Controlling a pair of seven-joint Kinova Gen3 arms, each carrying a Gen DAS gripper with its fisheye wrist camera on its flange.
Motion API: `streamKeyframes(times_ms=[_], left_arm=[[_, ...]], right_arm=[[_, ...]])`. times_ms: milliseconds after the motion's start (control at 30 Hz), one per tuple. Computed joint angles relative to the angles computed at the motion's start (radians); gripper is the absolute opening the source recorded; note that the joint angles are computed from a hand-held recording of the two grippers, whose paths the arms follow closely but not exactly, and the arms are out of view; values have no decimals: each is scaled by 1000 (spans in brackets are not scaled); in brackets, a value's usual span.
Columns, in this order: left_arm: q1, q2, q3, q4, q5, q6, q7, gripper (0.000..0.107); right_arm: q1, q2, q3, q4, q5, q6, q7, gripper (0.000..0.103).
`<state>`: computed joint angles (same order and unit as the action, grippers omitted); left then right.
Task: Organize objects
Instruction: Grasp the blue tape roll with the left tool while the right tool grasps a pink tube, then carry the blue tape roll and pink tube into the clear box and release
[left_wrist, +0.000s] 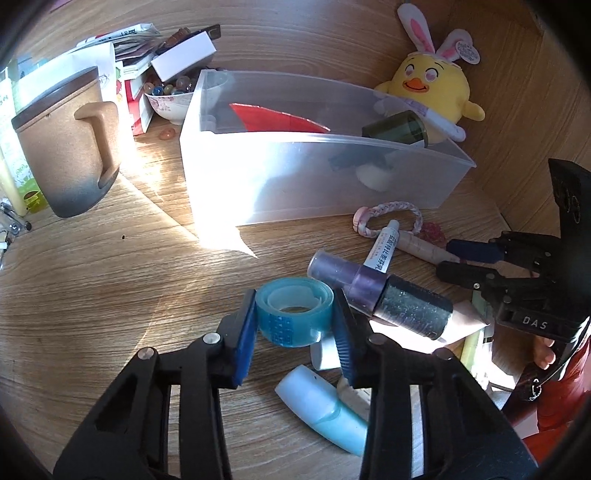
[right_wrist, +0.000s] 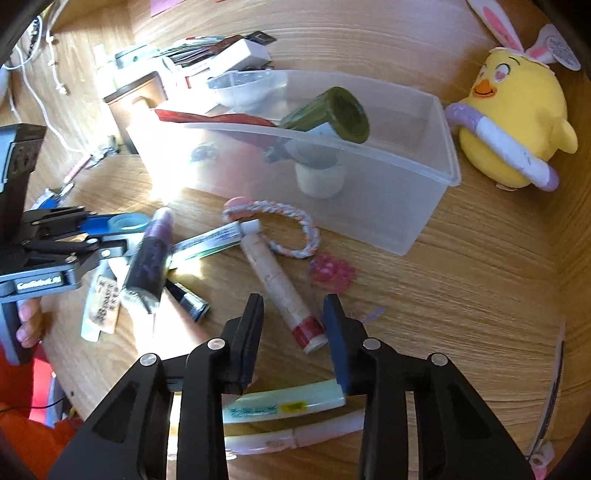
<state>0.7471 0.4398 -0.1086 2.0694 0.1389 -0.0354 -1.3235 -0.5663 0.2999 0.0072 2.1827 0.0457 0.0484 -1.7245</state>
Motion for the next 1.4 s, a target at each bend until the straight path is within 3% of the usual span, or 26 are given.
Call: streamKeyframes(times_ms=[167, 367, 433, 500, 567, 667, 767, 900, 1167, 1300, 1400], left_arm=[[10, -7, -13, 18, 16, -27, -2, 38], [-27, -18, 22, 48, 49, -77, -20, 38], [-48, -22, 43, 58, 58, -92, -28, 38], [-59, -25, 54, 65, 70, -106, -37, 38], [-53, -26, 50, 70, 89, -116, -49, 38], [-37, -28, 35, 74, 121, -126, -72, 38], [-34, -31, 36, 77, 145, -128, -90, 38], [4, -49, 10, 83, 186, -137, -119, 38], [141, -96, -105, 67, 358, -160, -284, 38], [168, -100, -131, 38, 435, -154, -368, 38], [167, -98, -131, 12, 478, -148, -423, 38]], right_arm=[[-42, 28, 28, -41, 16, 19, 0, 31], [-88, 62, 56, -95, 49, 45, -1, 31], [-105, 66, 70, -97, 56, 41, -10, 27], [-108, 63, 72, -92, 72, 35, -24, 15], [-77, 54, 44, -74, 36, 10, 2, 14], [-142, 36, 118, -36, 34, -38, -23, 14], [-128, 0, 112, -3, 0, -69, -7, 14], [-177, -51, 170, 34, -71, -118, 28, 14], [-44, -105, 48, 102, -134, -257, 63, 14], [43, -125, -35, 111, -143, -284, 66, 14], [54, -133, -54, 109, -199, -303, 110, 14]])
